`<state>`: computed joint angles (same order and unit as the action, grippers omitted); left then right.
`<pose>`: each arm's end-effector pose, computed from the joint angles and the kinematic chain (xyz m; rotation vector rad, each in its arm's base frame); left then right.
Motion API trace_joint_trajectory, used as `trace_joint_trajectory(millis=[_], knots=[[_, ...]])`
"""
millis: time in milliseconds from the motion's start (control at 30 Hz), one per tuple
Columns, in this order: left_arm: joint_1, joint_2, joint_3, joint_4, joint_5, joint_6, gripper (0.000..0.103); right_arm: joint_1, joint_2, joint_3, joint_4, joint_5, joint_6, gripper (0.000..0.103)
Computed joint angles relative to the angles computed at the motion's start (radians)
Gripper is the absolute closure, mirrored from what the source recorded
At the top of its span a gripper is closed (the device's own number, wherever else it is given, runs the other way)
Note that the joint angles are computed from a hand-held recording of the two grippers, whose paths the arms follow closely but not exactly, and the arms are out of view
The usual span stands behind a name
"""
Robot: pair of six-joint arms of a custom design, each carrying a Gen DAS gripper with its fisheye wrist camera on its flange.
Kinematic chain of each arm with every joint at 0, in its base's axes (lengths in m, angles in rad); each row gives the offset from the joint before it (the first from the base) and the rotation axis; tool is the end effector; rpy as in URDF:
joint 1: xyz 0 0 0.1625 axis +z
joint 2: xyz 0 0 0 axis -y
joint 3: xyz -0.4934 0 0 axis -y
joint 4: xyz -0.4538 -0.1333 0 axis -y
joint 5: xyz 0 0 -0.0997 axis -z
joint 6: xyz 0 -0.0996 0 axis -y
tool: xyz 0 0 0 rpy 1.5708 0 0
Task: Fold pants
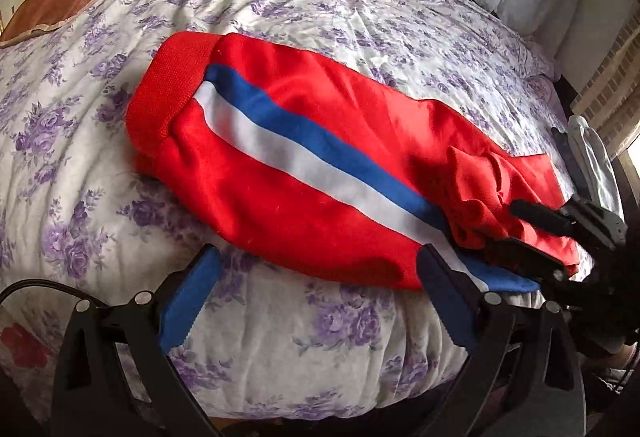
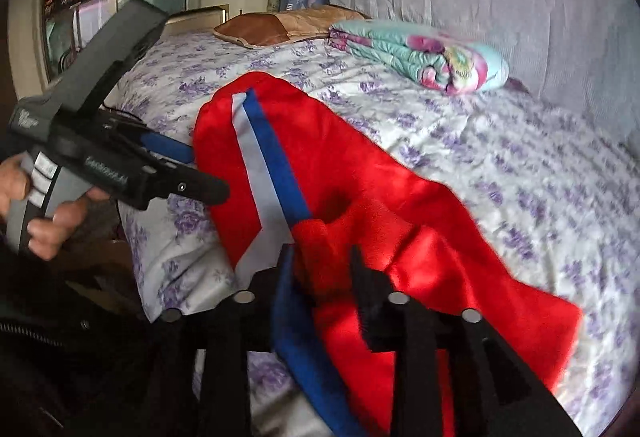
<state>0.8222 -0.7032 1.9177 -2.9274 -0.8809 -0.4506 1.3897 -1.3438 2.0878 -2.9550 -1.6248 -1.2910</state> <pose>-0.2944 -0.6059 -0.0057 0.3163 2.5494 -0.6716 0.0206 -0.5978 0.3157 1.3555 -2.2308 0.5940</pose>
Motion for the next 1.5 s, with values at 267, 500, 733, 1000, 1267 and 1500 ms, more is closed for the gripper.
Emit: trace_joint_trajectory(millis=[267,500,733,1000,1267,1500], knots=[[0.000,-0.002,0.004,-0.006,-0.001,-0.015,0.007,0.020,0.072,0.038,-0.203,-0.109,-0.170,0.079],[-0.008,-0.042,0.053,-0.031,0.003,-0.031,0.007,0.027,0.056,0.012,-0.310,-0.110,-0.014,0.087],[0.057,-0.104,0.103,-0.123,-0.125,-0.105,0.007,0.008,0.100,0.044,-0.315,-0.116,-0.044,0.063],[0.128,-0.054,0.008,-0.196,-0.223,-0.148,0.007,-0.080,-0.088,0.109,-0.186,0.168,0.117,0.045],[0.121,-0.019,0.000,-0.321,-0.193,-0.141,0.080,-0.180,-0.165,0.109,-0.153,0.221,0.255,0.069],[-0.104,0.058,-0.098,-0.229,0.050,0.235,0.085,-0.285,-0.213,0.049,-0.211,0.268,0.440,0.068]])
